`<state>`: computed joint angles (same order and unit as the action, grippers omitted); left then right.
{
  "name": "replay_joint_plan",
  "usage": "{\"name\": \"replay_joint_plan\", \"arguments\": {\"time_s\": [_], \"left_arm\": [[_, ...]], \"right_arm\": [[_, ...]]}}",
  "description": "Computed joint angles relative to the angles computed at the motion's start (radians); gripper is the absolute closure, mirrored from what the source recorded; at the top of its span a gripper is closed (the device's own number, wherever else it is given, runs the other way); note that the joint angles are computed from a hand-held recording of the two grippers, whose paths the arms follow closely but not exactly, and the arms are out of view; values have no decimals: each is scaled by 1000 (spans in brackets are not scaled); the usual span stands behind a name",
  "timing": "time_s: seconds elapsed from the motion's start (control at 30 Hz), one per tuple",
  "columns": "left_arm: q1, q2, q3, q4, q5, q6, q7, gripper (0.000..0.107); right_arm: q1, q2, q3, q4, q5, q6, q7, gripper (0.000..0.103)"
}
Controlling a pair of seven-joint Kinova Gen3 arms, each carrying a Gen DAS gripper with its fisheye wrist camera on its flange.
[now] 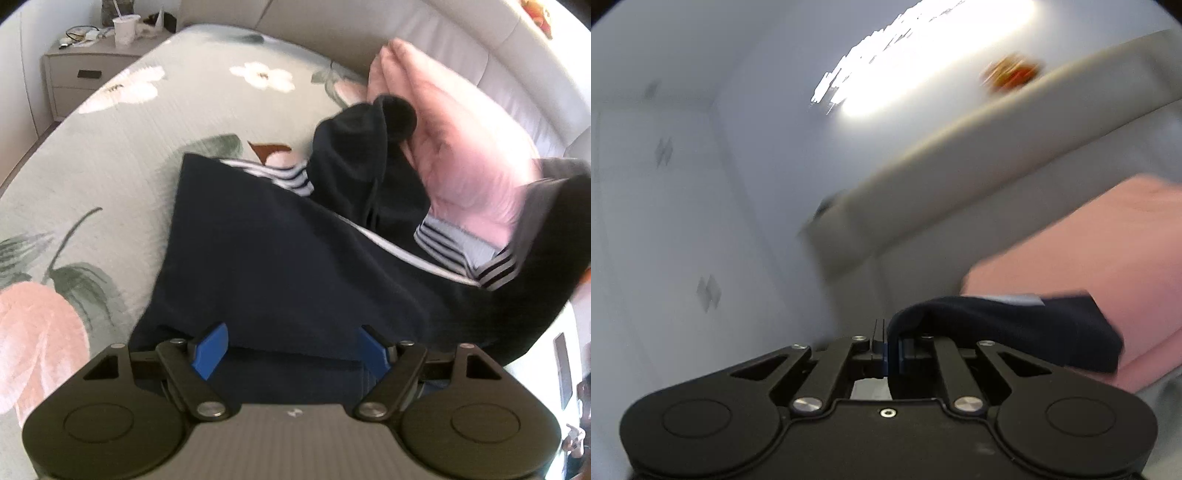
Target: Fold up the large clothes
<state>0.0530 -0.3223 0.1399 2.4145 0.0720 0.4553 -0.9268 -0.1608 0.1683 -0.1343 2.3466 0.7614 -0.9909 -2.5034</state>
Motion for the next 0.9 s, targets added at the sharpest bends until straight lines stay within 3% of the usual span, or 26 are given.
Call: {"name": "replay_joint_plan", "arguments": {"time_s": [0.13,0.23,0.3,0.37,0.5,0.53,0.63,0.7,0.73,0.77,0.8,0.83,0.9], "left_arm": [[-9,-44,-31,36,-2,-31,-24,28],[-24,-49,-40,48,-5,-38,-39,28],[-20,-49,-52,62,5,-59,-54,28],[-9,-43,-70,75,22,-81,-73,28],[9,-31,-99,100,54,-137,-114,28],[16,-33,-108,107,64,-152,-123,28],[50,-45,-154,126,98,-185,-161,28],[54,-55,-173,130,112,-182,-178,28],[42,-62,-169,132,114,-179,-179,28],[19,-68,-155,130,112,-166,-179,28],[-10,-72,-139,121,94,-137,-169,28],[-44,-72,-115,107,74,-101,-159,30],[-101,-82,-75,84,25,-36,-142,31]], "right_arm": [[-185,127,-40,-44,-18,163,8,95],[-287,260,-20,-96,28,285,-86,94],[-269,327,-61,-107,40,333,-126,84],[-186,374,-117,-103,76,316,-135,81],[-27,375,-234,-70,86,262,-107,14],[-22,364,-240,-78,71,280,-100,13],[2,352,-287,-179,122,396,-175,14],[-31,380,-277,-258,147,477,-256,14],[-60,395,-268,-283,137,518,-297,20],[-81,410,-265,-289,135,553,-337,32],[-83,405,-273,-297,122,571,-360,84],[-89,386,-272,-288,105,573,-367,93],[-113,333,-247,-260,34,529,-332,93]]}}
